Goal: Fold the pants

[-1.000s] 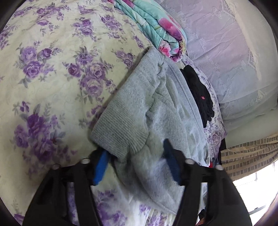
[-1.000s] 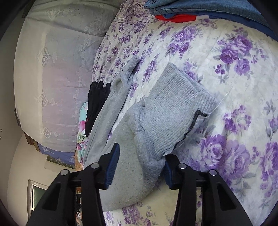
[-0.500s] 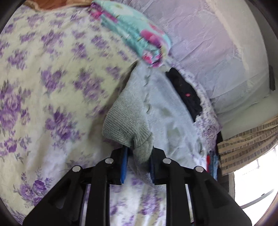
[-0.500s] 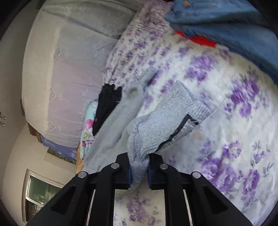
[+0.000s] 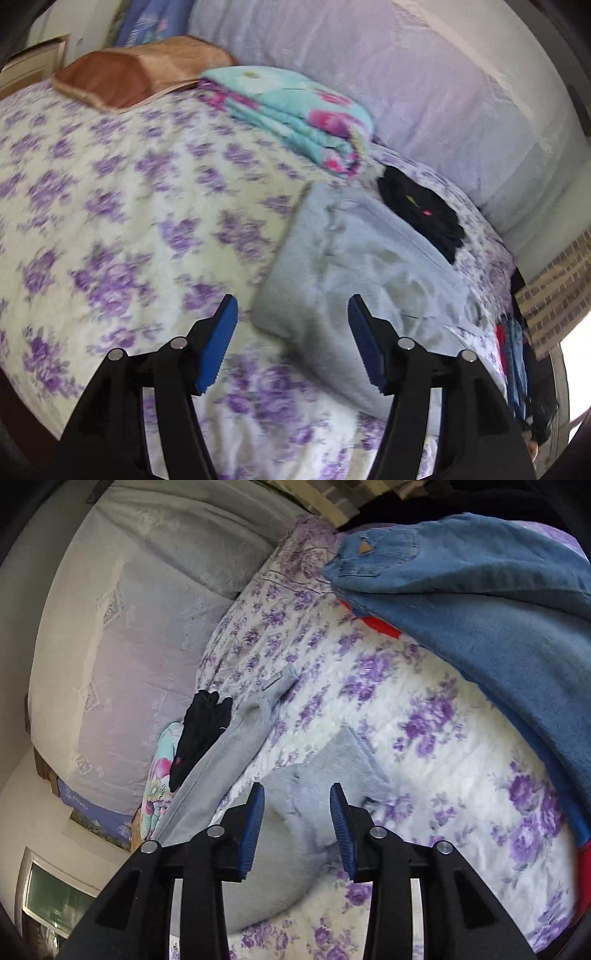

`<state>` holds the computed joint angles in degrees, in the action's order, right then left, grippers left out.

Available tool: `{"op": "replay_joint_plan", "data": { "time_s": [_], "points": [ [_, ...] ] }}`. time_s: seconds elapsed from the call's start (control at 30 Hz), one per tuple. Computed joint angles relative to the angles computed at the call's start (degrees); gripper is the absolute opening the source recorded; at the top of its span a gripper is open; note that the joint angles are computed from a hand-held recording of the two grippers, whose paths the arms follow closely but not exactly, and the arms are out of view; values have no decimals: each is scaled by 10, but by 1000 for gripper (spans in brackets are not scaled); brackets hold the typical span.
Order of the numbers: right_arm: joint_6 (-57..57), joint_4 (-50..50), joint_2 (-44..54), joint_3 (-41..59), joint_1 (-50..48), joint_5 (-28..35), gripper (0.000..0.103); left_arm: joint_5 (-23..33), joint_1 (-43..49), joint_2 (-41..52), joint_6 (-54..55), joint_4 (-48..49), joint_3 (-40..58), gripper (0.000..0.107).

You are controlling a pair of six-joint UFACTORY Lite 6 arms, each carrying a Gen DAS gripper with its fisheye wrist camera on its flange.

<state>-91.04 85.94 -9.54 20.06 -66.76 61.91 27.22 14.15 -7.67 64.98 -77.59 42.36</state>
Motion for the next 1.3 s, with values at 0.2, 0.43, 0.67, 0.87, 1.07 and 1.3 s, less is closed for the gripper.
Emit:
{"op": "replay_joint_plan", "data": {
  "time_s": [0.2, 0.43, 0.67, 0.87, 1.07, 1.3],
  "points": [
    [-16, 118, 65, 31, 204, -68, 48, -47, -169, 126, -53, 38, 143, 73],
    [-40, 112, 193, 81, 182, -61, 32, -63, -155, 327, -134, 111, 267, 63],
    [33, 171, 44, 87, 358, -120, 58, -54, -152, 242, -55, 30, 244, 79],
    [79, 258, 236, 334, 621, -217, 59, -15, -178, 395, -298, 211, 487, 79],
    [247, 169, 487, 673, 727, -284, 66, 42, -222, 635, -626, 478, 823, 79],
    [450, 18, 732, 950, 705, -288, 66, 107, -208, 826, -676, 504, 1069, 90]
  ]
}}
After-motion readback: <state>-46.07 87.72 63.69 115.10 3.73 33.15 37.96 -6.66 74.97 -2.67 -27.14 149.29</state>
